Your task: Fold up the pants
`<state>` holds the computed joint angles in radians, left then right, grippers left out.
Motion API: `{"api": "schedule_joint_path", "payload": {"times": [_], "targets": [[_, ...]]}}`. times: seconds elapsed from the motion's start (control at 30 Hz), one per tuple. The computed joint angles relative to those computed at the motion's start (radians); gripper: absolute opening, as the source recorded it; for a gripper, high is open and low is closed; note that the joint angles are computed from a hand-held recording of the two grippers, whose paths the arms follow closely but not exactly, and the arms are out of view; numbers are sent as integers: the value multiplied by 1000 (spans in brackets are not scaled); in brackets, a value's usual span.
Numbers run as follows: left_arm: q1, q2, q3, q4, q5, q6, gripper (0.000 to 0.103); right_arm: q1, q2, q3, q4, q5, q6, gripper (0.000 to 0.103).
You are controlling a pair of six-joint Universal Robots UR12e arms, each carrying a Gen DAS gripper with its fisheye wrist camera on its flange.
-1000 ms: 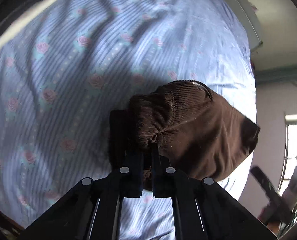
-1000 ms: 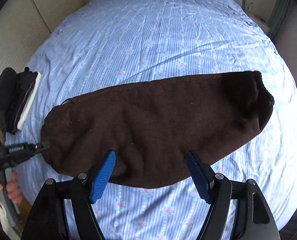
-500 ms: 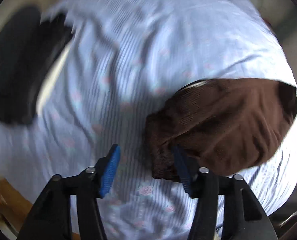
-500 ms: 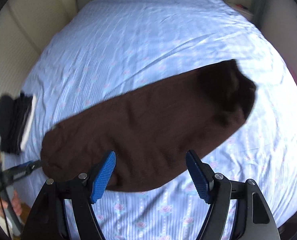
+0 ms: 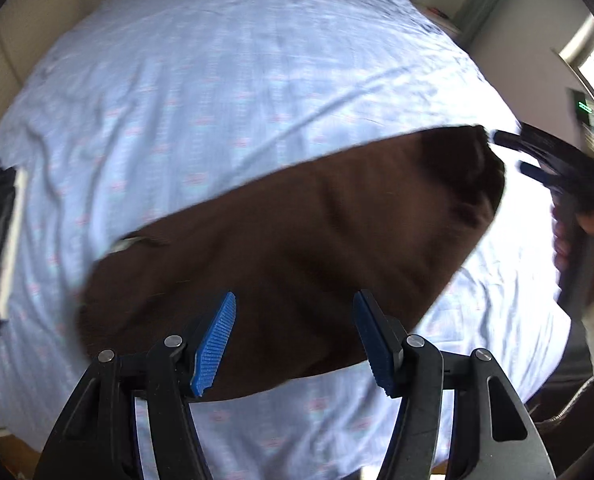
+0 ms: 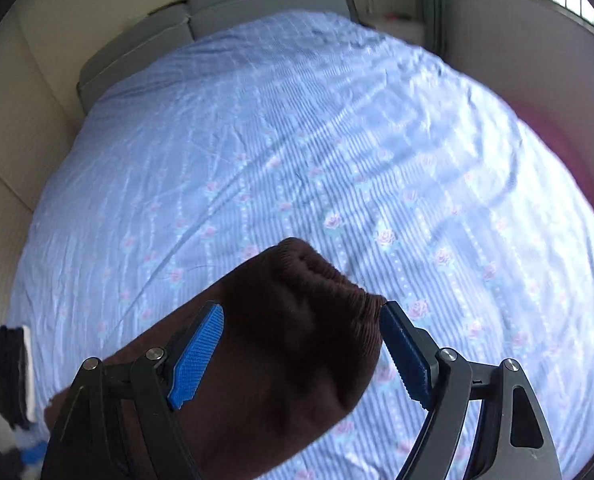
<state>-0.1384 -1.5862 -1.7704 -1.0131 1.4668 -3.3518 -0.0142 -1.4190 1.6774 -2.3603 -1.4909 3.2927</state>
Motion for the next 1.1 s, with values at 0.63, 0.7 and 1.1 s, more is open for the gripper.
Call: {"api": "schedule_joint_path", "payload": {"times": [0.63,0.7,1.1], "targets": [[-90,-101,95,-74,91,1,60,-144,73,67,47,282,282,79],[-86,-103,93,-71,78,-16,60,-138,85,51,73,276,271,78],[-102,-155,93,-53,-65,-102,53,-167,23,92,-49,403,338,39]]}}
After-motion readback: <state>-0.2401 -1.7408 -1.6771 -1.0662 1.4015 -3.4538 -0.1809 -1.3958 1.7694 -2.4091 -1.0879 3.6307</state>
